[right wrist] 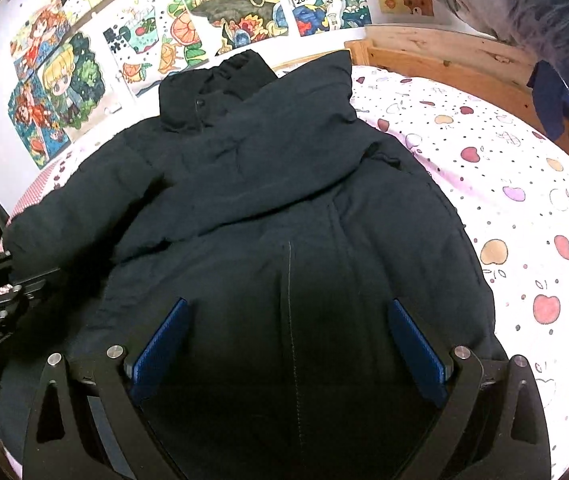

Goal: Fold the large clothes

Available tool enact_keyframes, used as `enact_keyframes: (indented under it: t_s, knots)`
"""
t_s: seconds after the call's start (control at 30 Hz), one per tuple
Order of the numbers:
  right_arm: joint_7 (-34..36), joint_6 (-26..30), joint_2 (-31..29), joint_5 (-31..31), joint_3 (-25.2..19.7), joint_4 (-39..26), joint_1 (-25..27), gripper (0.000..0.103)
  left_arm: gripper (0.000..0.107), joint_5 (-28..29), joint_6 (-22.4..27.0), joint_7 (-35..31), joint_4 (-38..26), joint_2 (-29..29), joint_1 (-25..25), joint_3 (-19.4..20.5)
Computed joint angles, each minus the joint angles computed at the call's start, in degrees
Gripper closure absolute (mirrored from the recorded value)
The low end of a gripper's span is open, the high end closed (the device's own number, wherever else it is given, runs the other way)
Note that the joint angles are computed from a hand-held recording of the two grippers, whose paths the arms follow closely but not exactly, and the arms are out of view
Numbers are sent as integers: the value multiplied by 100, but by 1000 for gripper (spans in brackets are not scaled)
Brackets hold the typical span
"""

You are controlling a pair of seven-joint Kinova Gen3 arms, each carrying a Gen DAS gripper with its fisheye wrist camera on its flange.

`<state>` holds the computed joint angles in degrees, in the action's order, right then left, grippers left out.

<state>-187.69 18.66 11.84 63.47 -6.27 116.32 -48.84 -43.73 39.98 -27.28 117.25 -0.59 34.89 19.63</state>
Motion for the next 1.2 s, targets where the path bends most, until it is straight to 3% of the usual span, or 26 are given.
enact_keyframes:
  t_s: [0.17, 0.23, 0.3, 0.47, 0.53, 0.63, 0.7, 0.8, 0.87, 1.07, 1.13, 1.17, 1.2]
  knots:
    - [260, 267, 38, -196, -73, -104, -37, 6, 38, 1073, -532, -1147, 271, -448, 161, -345]
    - [437, 536, 89, -313, -139, -217, -98, 6, 36, 1236, -492, -1310, 361, -642, -57, -4]
    - [625, 856, 138, -427, -215, -343, -184, 6, 36, 1050, -308, -1100, 448, -836, -291, 458]
    - [899, 1179, 99, -420, -375, -519, -377, 6, 30, 939, -76, -613, 763, -1544, -762, 973]
    - [1067, 1204, 90, -417, -456, -613, -445, 6, 29, 872, 58, -216, 885, -1829, -1219, 1293]
    - [1704, 1386, 205, -498, -602, -971, -650, 6, 27, 810, 687, 479, 880, -1984, -2015, 1606]
    - [2170, 1488, 364, -454, -706, -1296, -825, 6, 27, 972, 884, 666, 885, -1995, -2420, 1481]
    - [2869, 1671, 669, -553, -814, -1829, -1047, 6, 26, 1474, 608, 561, 1064, -2185, -2745, 748]
    - [3269, 1854, 924, -544, -657, -2223, -1389, 6, 26, 1548, 584, 597, 1124, -2138, -2858, 500]
    - [4277, 2564, 1674, -398, -281, -3349, -2151, 6, 27, 1743, -272, 268, 1464, -2057, -3301, -138]
    - [4407, 2808, 1852, -288, -72, -3602, -2442, 7, 26, 1666, -531, 242, 1532, -2003, -3559, -68]
    - [4446, 2861, 1903, -262, 8, -3680, -2535, 9, 27, 1665, -630, 215, 1541, -1954, -3644, -58]
    - [4509, 2866, 1917, -295, 25, -3729, -2559, 22, 27, 1710, -783, 132, 1580, -1913, -3672, -143]
